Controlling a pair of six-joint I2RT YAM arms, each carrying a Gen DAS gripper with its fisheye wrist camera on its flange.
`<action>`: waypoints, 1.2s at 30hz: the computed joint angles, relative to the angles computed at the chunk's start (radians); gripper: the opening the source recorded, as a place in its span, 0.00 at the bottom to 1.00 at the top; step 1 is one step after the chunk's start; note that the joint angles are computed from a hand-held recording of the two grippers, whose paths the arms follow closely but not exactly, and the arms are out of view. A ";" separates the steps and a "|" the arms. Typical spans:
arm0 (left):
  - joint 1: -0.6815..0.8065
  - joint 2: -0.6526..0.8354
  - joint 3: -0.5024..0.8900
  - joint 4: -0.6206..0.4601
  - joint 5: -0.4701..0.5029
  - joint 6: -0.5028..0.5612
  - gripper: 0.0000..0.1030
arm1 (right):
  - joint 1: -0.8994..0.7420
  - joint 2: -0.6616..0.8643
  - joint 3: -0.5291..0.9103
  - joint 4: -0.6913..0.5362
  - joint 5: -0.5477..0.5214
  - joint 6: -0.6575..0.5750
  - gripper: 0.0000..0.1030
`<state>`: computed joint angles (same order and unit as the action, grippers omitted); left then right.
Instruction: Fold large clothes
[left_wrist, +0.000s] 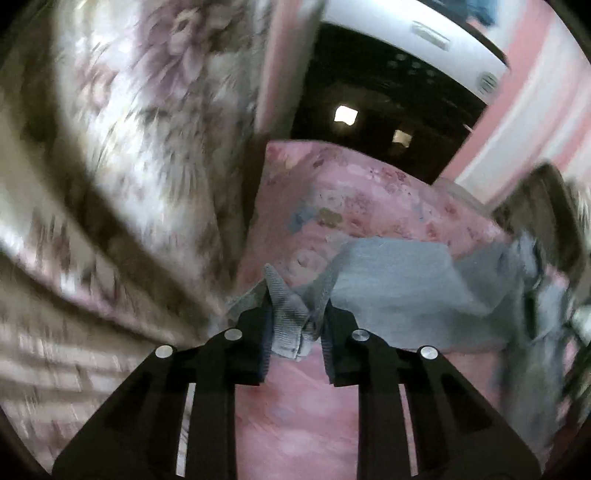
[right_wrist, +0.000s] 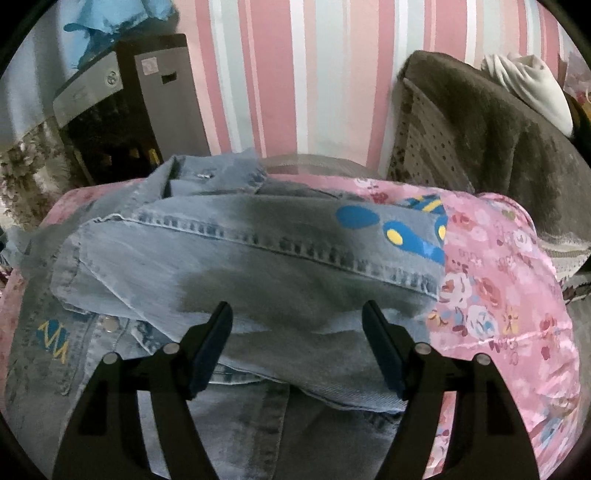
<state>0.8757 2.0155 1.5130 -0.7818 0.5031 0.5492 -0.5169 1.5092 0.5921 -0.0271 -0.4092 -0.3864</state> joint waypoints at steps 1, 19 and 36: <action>0.004 -0.007 0.013 -0.057 0.021 -0.018 0.20 | -0.002 -0.004 0.006 -0.014 0.001 -0.015 0.71; -0.599 -0.718 -0.714 0.350 -0.092 -0.338 0.20 | -0.142 0.011 0.001 0.022 -0.118 -0.150 0.71; -1.074 -0.428 -0.669 0.610 -0.346 -0.625 0.20 | -0.200 0.123 0.026 0.127 -0.111 -0.137 0.71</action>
<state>-0.1980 1.5878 0.8435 -0.1721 0.1567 -0.0759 -0.7165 1.6318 0.6177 0.0999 -0.5202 -0.5239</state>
